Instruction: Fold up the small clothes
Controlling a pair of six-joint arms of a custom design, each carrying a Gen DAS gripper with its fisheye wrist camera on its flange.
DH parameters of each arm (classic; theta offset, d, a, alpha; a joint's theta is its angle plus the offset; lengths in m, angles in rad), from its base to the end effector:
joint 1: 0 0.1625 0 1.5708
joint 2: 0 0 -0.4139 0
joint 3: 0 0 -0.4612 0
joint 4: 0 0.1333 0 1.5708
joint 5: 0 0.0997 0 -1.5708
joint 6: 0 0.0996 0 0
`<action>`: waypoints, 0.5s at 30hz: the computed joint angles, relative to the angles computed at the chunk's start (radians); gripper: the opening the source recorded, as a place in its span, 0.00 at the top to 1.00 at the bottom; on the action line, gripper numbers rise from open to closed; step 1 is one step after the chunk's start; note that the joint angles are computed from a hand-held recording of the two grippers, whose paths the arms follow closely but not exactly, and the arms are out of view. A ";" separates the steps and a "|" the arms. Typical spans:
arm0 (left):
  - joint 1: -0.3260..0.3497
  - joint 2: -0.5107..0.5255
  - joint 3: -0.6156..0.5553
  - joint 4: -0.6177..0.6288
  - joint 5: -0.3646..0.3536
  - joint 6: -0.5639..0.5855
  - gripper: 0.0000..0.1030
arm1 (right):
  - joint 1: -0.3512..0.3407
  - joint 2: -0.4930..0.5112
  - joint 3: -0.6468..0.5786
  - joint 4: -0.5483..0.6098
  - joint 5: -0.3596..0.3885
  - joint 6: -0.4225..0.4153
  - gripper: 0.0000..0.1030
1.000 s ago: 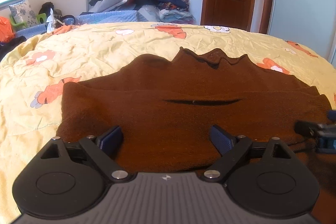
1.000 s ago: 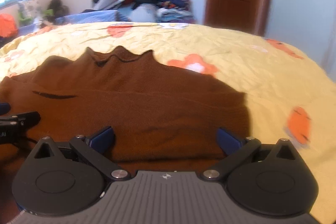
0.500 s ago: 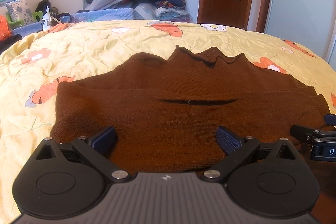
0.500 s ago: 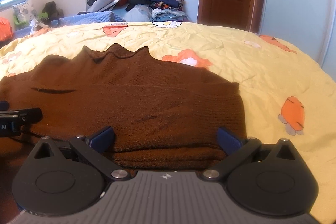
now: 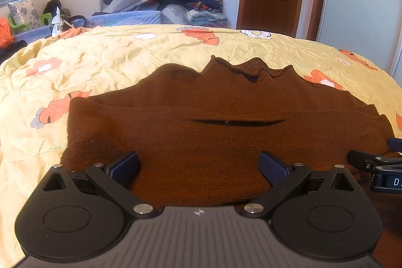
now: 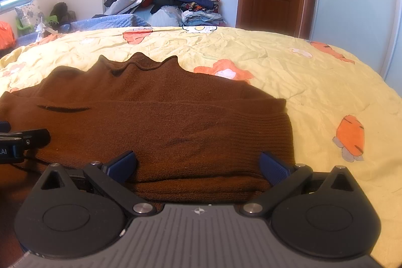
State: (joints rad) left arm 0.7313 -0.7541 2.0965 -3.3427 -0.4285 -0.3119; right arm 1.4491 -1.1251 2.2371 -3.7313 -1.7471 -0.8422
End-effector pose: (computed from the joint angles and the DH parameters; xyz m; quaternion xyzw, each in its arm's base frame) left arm -0.2330 -0.5099 0.0005 0.1031 0.8236 -0.4379 0.3454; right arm 0.0522 -0.5276 0.1600 0.2627 -0.8225 0.4065 0.2986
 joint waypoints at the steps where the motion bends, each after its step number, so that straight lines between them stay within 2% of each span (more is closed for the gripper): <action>1: 0.001 0.000 0.000 -0.003 -0.001 0.002 0.00 | 0.000 0.000 0.000 0.000 0.000 0.000 0.00; 15: 0.002 0.006 -0.005 -0.016 0.001 0.007 0.00 | 0.001 0.000 -0.001 0.000 -0.001 0.000 0.00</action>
State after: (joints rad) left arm 0.7332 -0.7478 2.0916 -3.3583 -0.4273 -0.3051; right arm 1.4497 -1.1249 2.2363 -3.7309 -1.7485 -0.8422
